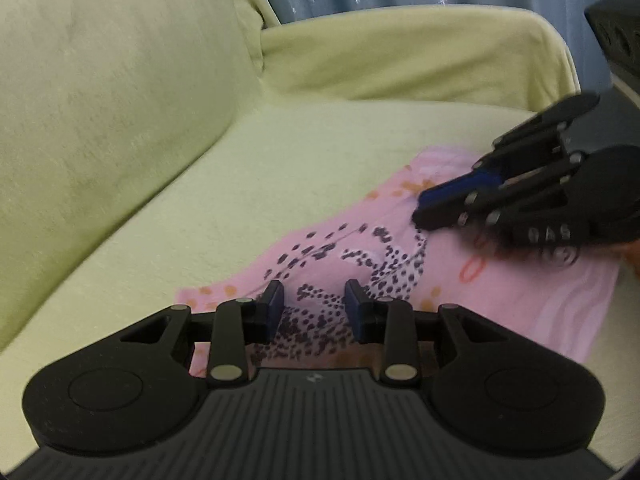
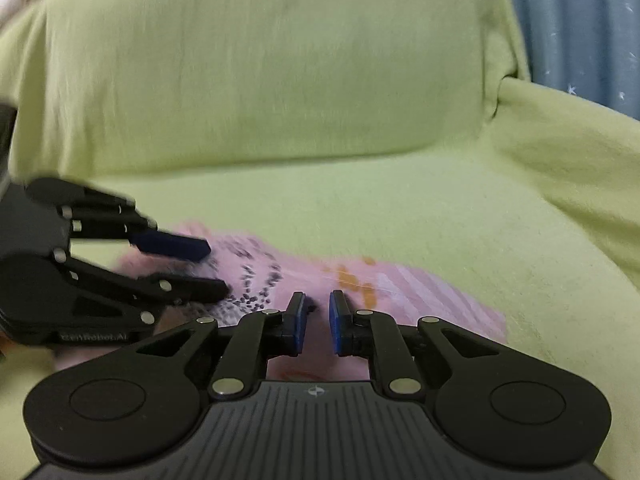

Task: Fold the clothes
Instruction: 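Move both open grippers to opposite ends of the folded pink pants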

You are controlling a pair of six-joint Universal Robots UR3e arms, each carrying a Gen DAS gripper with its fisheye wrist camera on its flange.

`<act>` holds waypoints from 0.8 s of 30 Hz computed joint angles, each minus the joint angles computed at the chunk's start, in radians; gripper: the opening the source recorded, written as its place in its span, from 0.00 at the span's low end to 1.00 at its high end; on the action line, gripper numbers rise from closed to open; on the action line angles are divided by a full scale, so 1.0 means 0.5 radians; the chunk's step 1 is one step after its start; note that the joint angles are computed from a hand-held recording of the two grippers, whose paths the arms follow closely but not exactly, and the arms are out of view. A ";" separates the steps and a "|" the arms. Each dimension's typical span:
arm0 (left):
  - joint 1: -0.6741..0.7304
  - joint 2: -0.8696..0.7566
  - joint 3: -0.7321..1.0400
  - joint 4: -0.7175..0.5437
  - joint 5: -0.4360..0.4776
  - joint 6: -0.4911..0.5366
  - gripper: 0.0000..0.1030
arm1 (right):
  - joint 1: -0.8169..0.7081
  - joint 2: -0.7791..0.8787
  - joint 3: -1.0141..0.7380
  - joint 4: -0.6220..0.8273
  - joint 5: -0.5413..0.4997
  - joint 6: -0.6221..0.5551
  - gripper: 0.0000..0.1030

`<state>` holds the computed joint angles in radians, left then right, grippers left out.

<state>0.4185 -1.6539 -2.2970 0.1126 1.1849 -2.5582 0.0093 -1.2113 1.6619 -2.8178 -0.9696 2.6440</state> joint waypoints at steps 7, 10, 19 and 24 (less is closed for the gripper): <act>0.135 0.037 0.008 -0.096 -0.078 0.064 0.45 | -0.155 0.084 -0.033 -0.028 0.002 0.146 0.00; 0.216 0.114 -0.062 -0.128 -0.108 0.137 0.45 | -0.203 0.096 -0.041 -0.040 -0.045 0.260 0.00; 0.285 0.244 -0.071 -0.139 -0.163 -0.127 0.27 | -0.280 0.071 0.068 -0.305 0.080 0.485 0.18; 0.111 -0.035 0.074 -0.027 -0.093 -0.172 0.29 | -0.154 0.164 -0.047 -0.194 0.057 0.326 0.26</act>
